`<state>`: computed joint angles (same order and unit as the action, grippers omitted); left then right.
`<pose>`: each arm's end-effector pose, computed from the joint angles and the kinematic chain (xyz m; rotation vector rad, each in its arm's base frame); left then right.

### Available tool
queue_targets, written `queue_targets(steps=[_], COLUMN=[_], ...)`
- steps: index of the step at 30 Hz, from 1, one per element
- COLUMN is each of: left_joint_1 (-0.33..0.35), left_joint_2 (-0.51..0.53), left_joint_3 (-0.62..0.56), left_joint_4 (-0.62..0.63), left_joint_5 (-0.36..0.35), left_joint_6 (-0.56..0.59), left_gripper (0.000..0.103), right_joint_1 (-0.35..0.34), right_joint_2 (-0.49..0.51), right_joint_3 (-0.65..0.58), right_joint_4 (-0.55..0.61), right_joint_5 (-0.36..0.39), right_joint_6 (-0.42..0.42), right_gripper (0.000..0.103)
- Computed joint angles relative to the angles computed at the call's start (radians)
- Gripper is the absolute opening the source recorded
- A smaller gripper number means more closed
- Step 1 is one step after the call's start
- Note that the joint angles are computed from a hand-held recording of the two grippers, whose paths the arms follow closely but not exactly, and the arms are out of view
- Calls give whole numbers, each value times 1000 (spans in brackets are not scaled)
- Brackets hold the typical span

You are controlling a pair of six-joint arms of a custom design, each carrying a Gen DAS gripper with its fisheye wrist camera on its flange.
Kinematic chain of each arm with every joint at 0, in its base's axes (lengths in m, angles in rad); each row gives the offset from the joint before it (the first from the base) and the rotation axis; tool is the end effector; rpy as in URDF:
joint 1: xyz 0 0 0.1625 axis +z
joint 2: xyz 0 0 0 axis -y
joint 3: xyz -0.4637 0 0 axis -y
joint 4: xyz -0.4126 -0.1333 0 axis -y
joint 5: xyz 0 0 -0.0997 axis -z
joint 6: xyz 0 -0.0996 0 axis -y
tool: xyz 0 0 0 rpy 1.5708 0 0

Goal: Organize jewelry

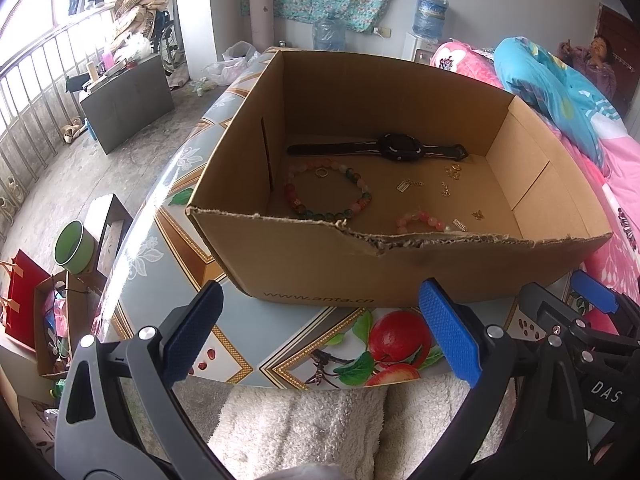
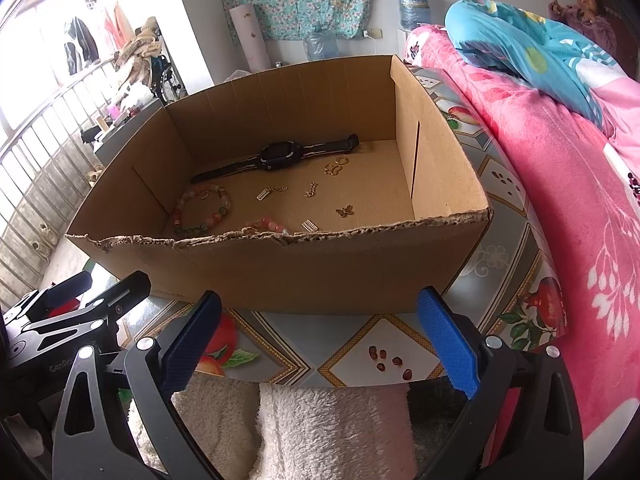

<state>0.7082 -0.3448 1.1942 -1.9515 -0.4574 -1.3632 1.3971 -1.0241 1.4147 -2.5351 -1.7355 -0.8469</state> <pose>-0.4461 -0.6752 -0.0749 -0.2163 2.0969 -0.9440 -0.0161 -0.7684 0.3731 0.8182 -2.5346 0.5780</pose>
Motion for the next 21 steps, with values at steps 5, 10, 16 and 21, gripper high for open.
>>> queue_targets(steps=[5, 10, 16, 21], left_joint_1=[0, 0, -1, -3], left_joint_2=[-1, -1, 0, 2], left_joint_3=[2, 2, -1, -8], left_joint_4=[0, -2, 8, 22], left_joint_5=[-3, -1, 4, 8], left_joint_6=[-1, 0, -4, -14], left_gripper=[95, 95, 95, 95], right_joint_1=[0, 0, 0, -1], right_joint_2=[0, 0, 0, 0], right_joint_3=[-1, 1, 0, -1], right_joint_4=[0, -1, -1, 1], right_joint_5=[1, 1, 1, 2], right_joint_6=[-2, -1, 0, -1], right_gripper=[96, 96, 96, 96])
